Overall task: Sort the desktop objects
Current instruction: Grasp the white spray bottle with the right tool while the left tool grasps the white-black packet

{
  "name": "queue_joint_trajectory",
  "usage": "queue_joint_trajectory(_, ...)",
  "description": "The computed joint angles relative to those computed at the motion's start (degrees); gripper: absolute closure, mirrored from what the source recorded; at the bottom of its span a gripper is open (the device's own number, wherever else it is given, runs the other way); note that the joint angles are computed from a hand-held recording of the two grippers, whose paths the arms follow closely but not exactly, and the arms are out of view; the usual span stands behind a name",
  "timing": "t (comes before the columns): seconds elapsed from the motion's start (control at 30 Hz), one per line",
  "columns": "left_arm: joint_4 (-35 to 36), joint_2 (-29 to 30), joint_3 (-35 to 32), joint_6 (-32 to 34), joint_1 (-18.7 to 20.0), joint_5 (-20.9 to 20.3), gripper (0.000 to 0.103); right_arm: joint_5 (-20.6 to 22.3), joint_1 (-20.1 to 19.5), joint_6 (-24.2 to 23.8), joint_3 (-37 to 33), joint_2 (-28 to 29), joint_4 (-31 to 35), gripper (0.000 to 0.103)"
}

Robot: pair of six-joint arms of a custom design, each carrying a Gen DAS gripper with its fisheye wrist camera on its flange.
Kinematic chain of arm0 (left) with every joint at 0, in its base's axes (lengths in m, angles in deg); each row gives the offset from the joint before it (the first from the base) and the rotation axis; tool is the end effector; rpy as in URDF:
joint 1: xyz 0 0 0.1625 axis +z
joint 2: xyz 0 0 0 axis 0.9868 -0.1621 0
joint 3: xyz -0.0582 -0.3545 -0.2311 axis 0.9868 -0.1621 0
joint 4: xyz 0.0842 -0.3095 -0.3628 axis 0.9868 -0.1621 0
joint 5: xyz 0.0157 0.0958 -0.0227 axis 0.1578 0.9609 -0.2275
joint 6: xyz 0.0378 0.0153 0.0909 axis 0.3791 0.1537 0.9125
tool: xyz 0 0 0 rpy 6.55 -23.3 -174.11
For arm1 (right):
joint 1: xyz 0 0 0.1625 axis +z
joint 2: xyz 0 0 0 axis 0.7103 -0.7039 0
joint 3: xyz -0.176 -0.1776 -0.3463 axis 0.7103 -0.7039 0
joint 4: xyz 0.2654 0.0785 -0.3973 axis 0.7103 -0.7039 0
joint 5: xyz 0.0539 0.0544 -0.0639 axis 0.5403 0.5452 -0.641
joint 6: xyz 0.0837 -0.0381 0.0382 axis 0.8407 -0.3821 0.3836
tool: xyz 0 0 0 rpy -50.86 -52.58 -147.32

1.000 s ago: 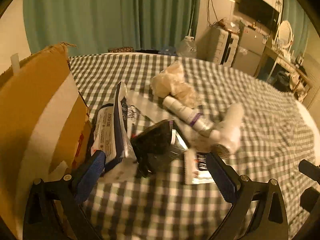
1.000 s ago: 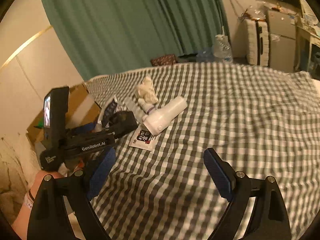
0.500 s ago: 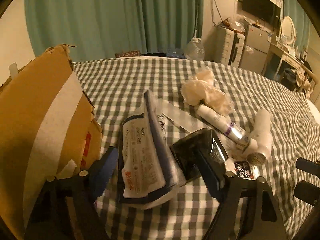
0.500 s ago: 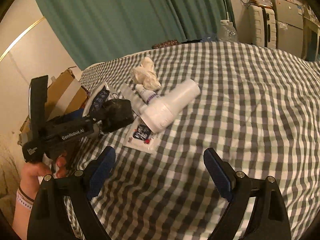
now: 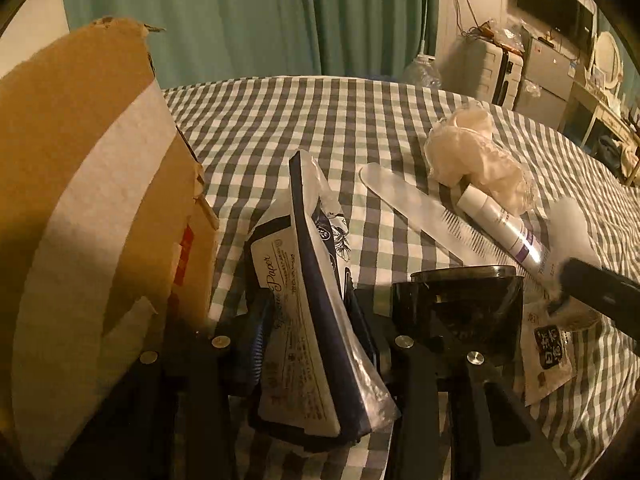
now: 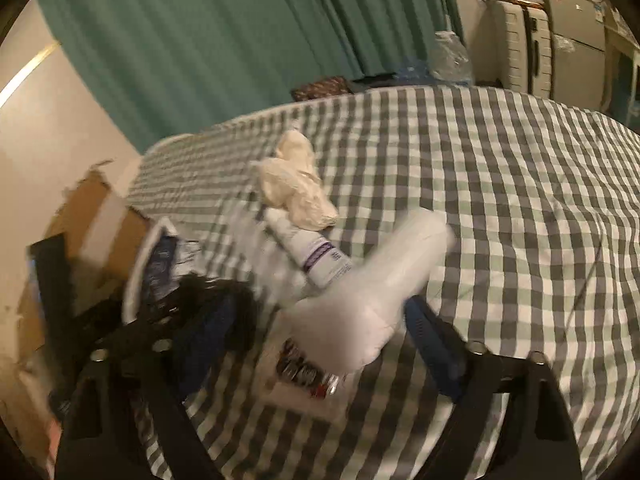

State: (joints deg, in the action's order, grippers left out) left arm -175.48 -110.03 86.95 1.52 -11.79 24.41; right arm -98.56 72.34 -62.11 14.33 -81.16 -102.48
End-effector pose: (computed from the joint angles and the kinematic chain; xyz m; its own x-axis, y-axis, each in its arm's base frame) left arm -0.0359 -0.6579 0.3521 -0.6375 0.1929 -0.7459 0.5652 0.7750 -0.2826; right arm 0.4224 -0.6542 -0.0424 -0.9018 0.0769 0.4253 -0.2140 0.7756 -0.5939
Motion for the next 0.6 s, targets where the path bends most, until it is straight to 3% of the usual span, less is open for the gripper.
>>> queue_joint_trajectory(0.03,-0.45,0.06,0.3,0.38,-0.17,0.14,0.063,-1.47,-0.04,1.23,-0.95,0.61,1.58,0.046)
queue_joint_trajectory(0.13,-2.59,-0.12,1.07,1.97,-0.2,0.76,0.07,-2.03,-0.71,5.15,-2.16,1.42,5.53,0.047)
queue_joint_trajectory(0.2,-5.7,1.13,1.45,2.36,-0.73,1.63,0.083,-3.99,-0.27,4.08,-3.16,2.38,5.84,0.05)
queue_joint_trajectory(0.27,-7.73,1.56,2.09,3.1,-1.29,2.53,0.085,-5.25,0.12,2.97,-3.17,2.63,5.7,0.054)
queue_joint_trajectory(0.43,-5.21,-0.53,3.4,0.41,-2.05,1.0,0.089,-2.98,0.86,5.1,2.87,-1.04,2.48,0.054)
queue_joint_trajectory(0.6,-7.19,-5.92,7.49,1.22,-5.94,0.22,0.09,-0.59,2.87,6.9,8.32,-5.57,0.67,0.054)
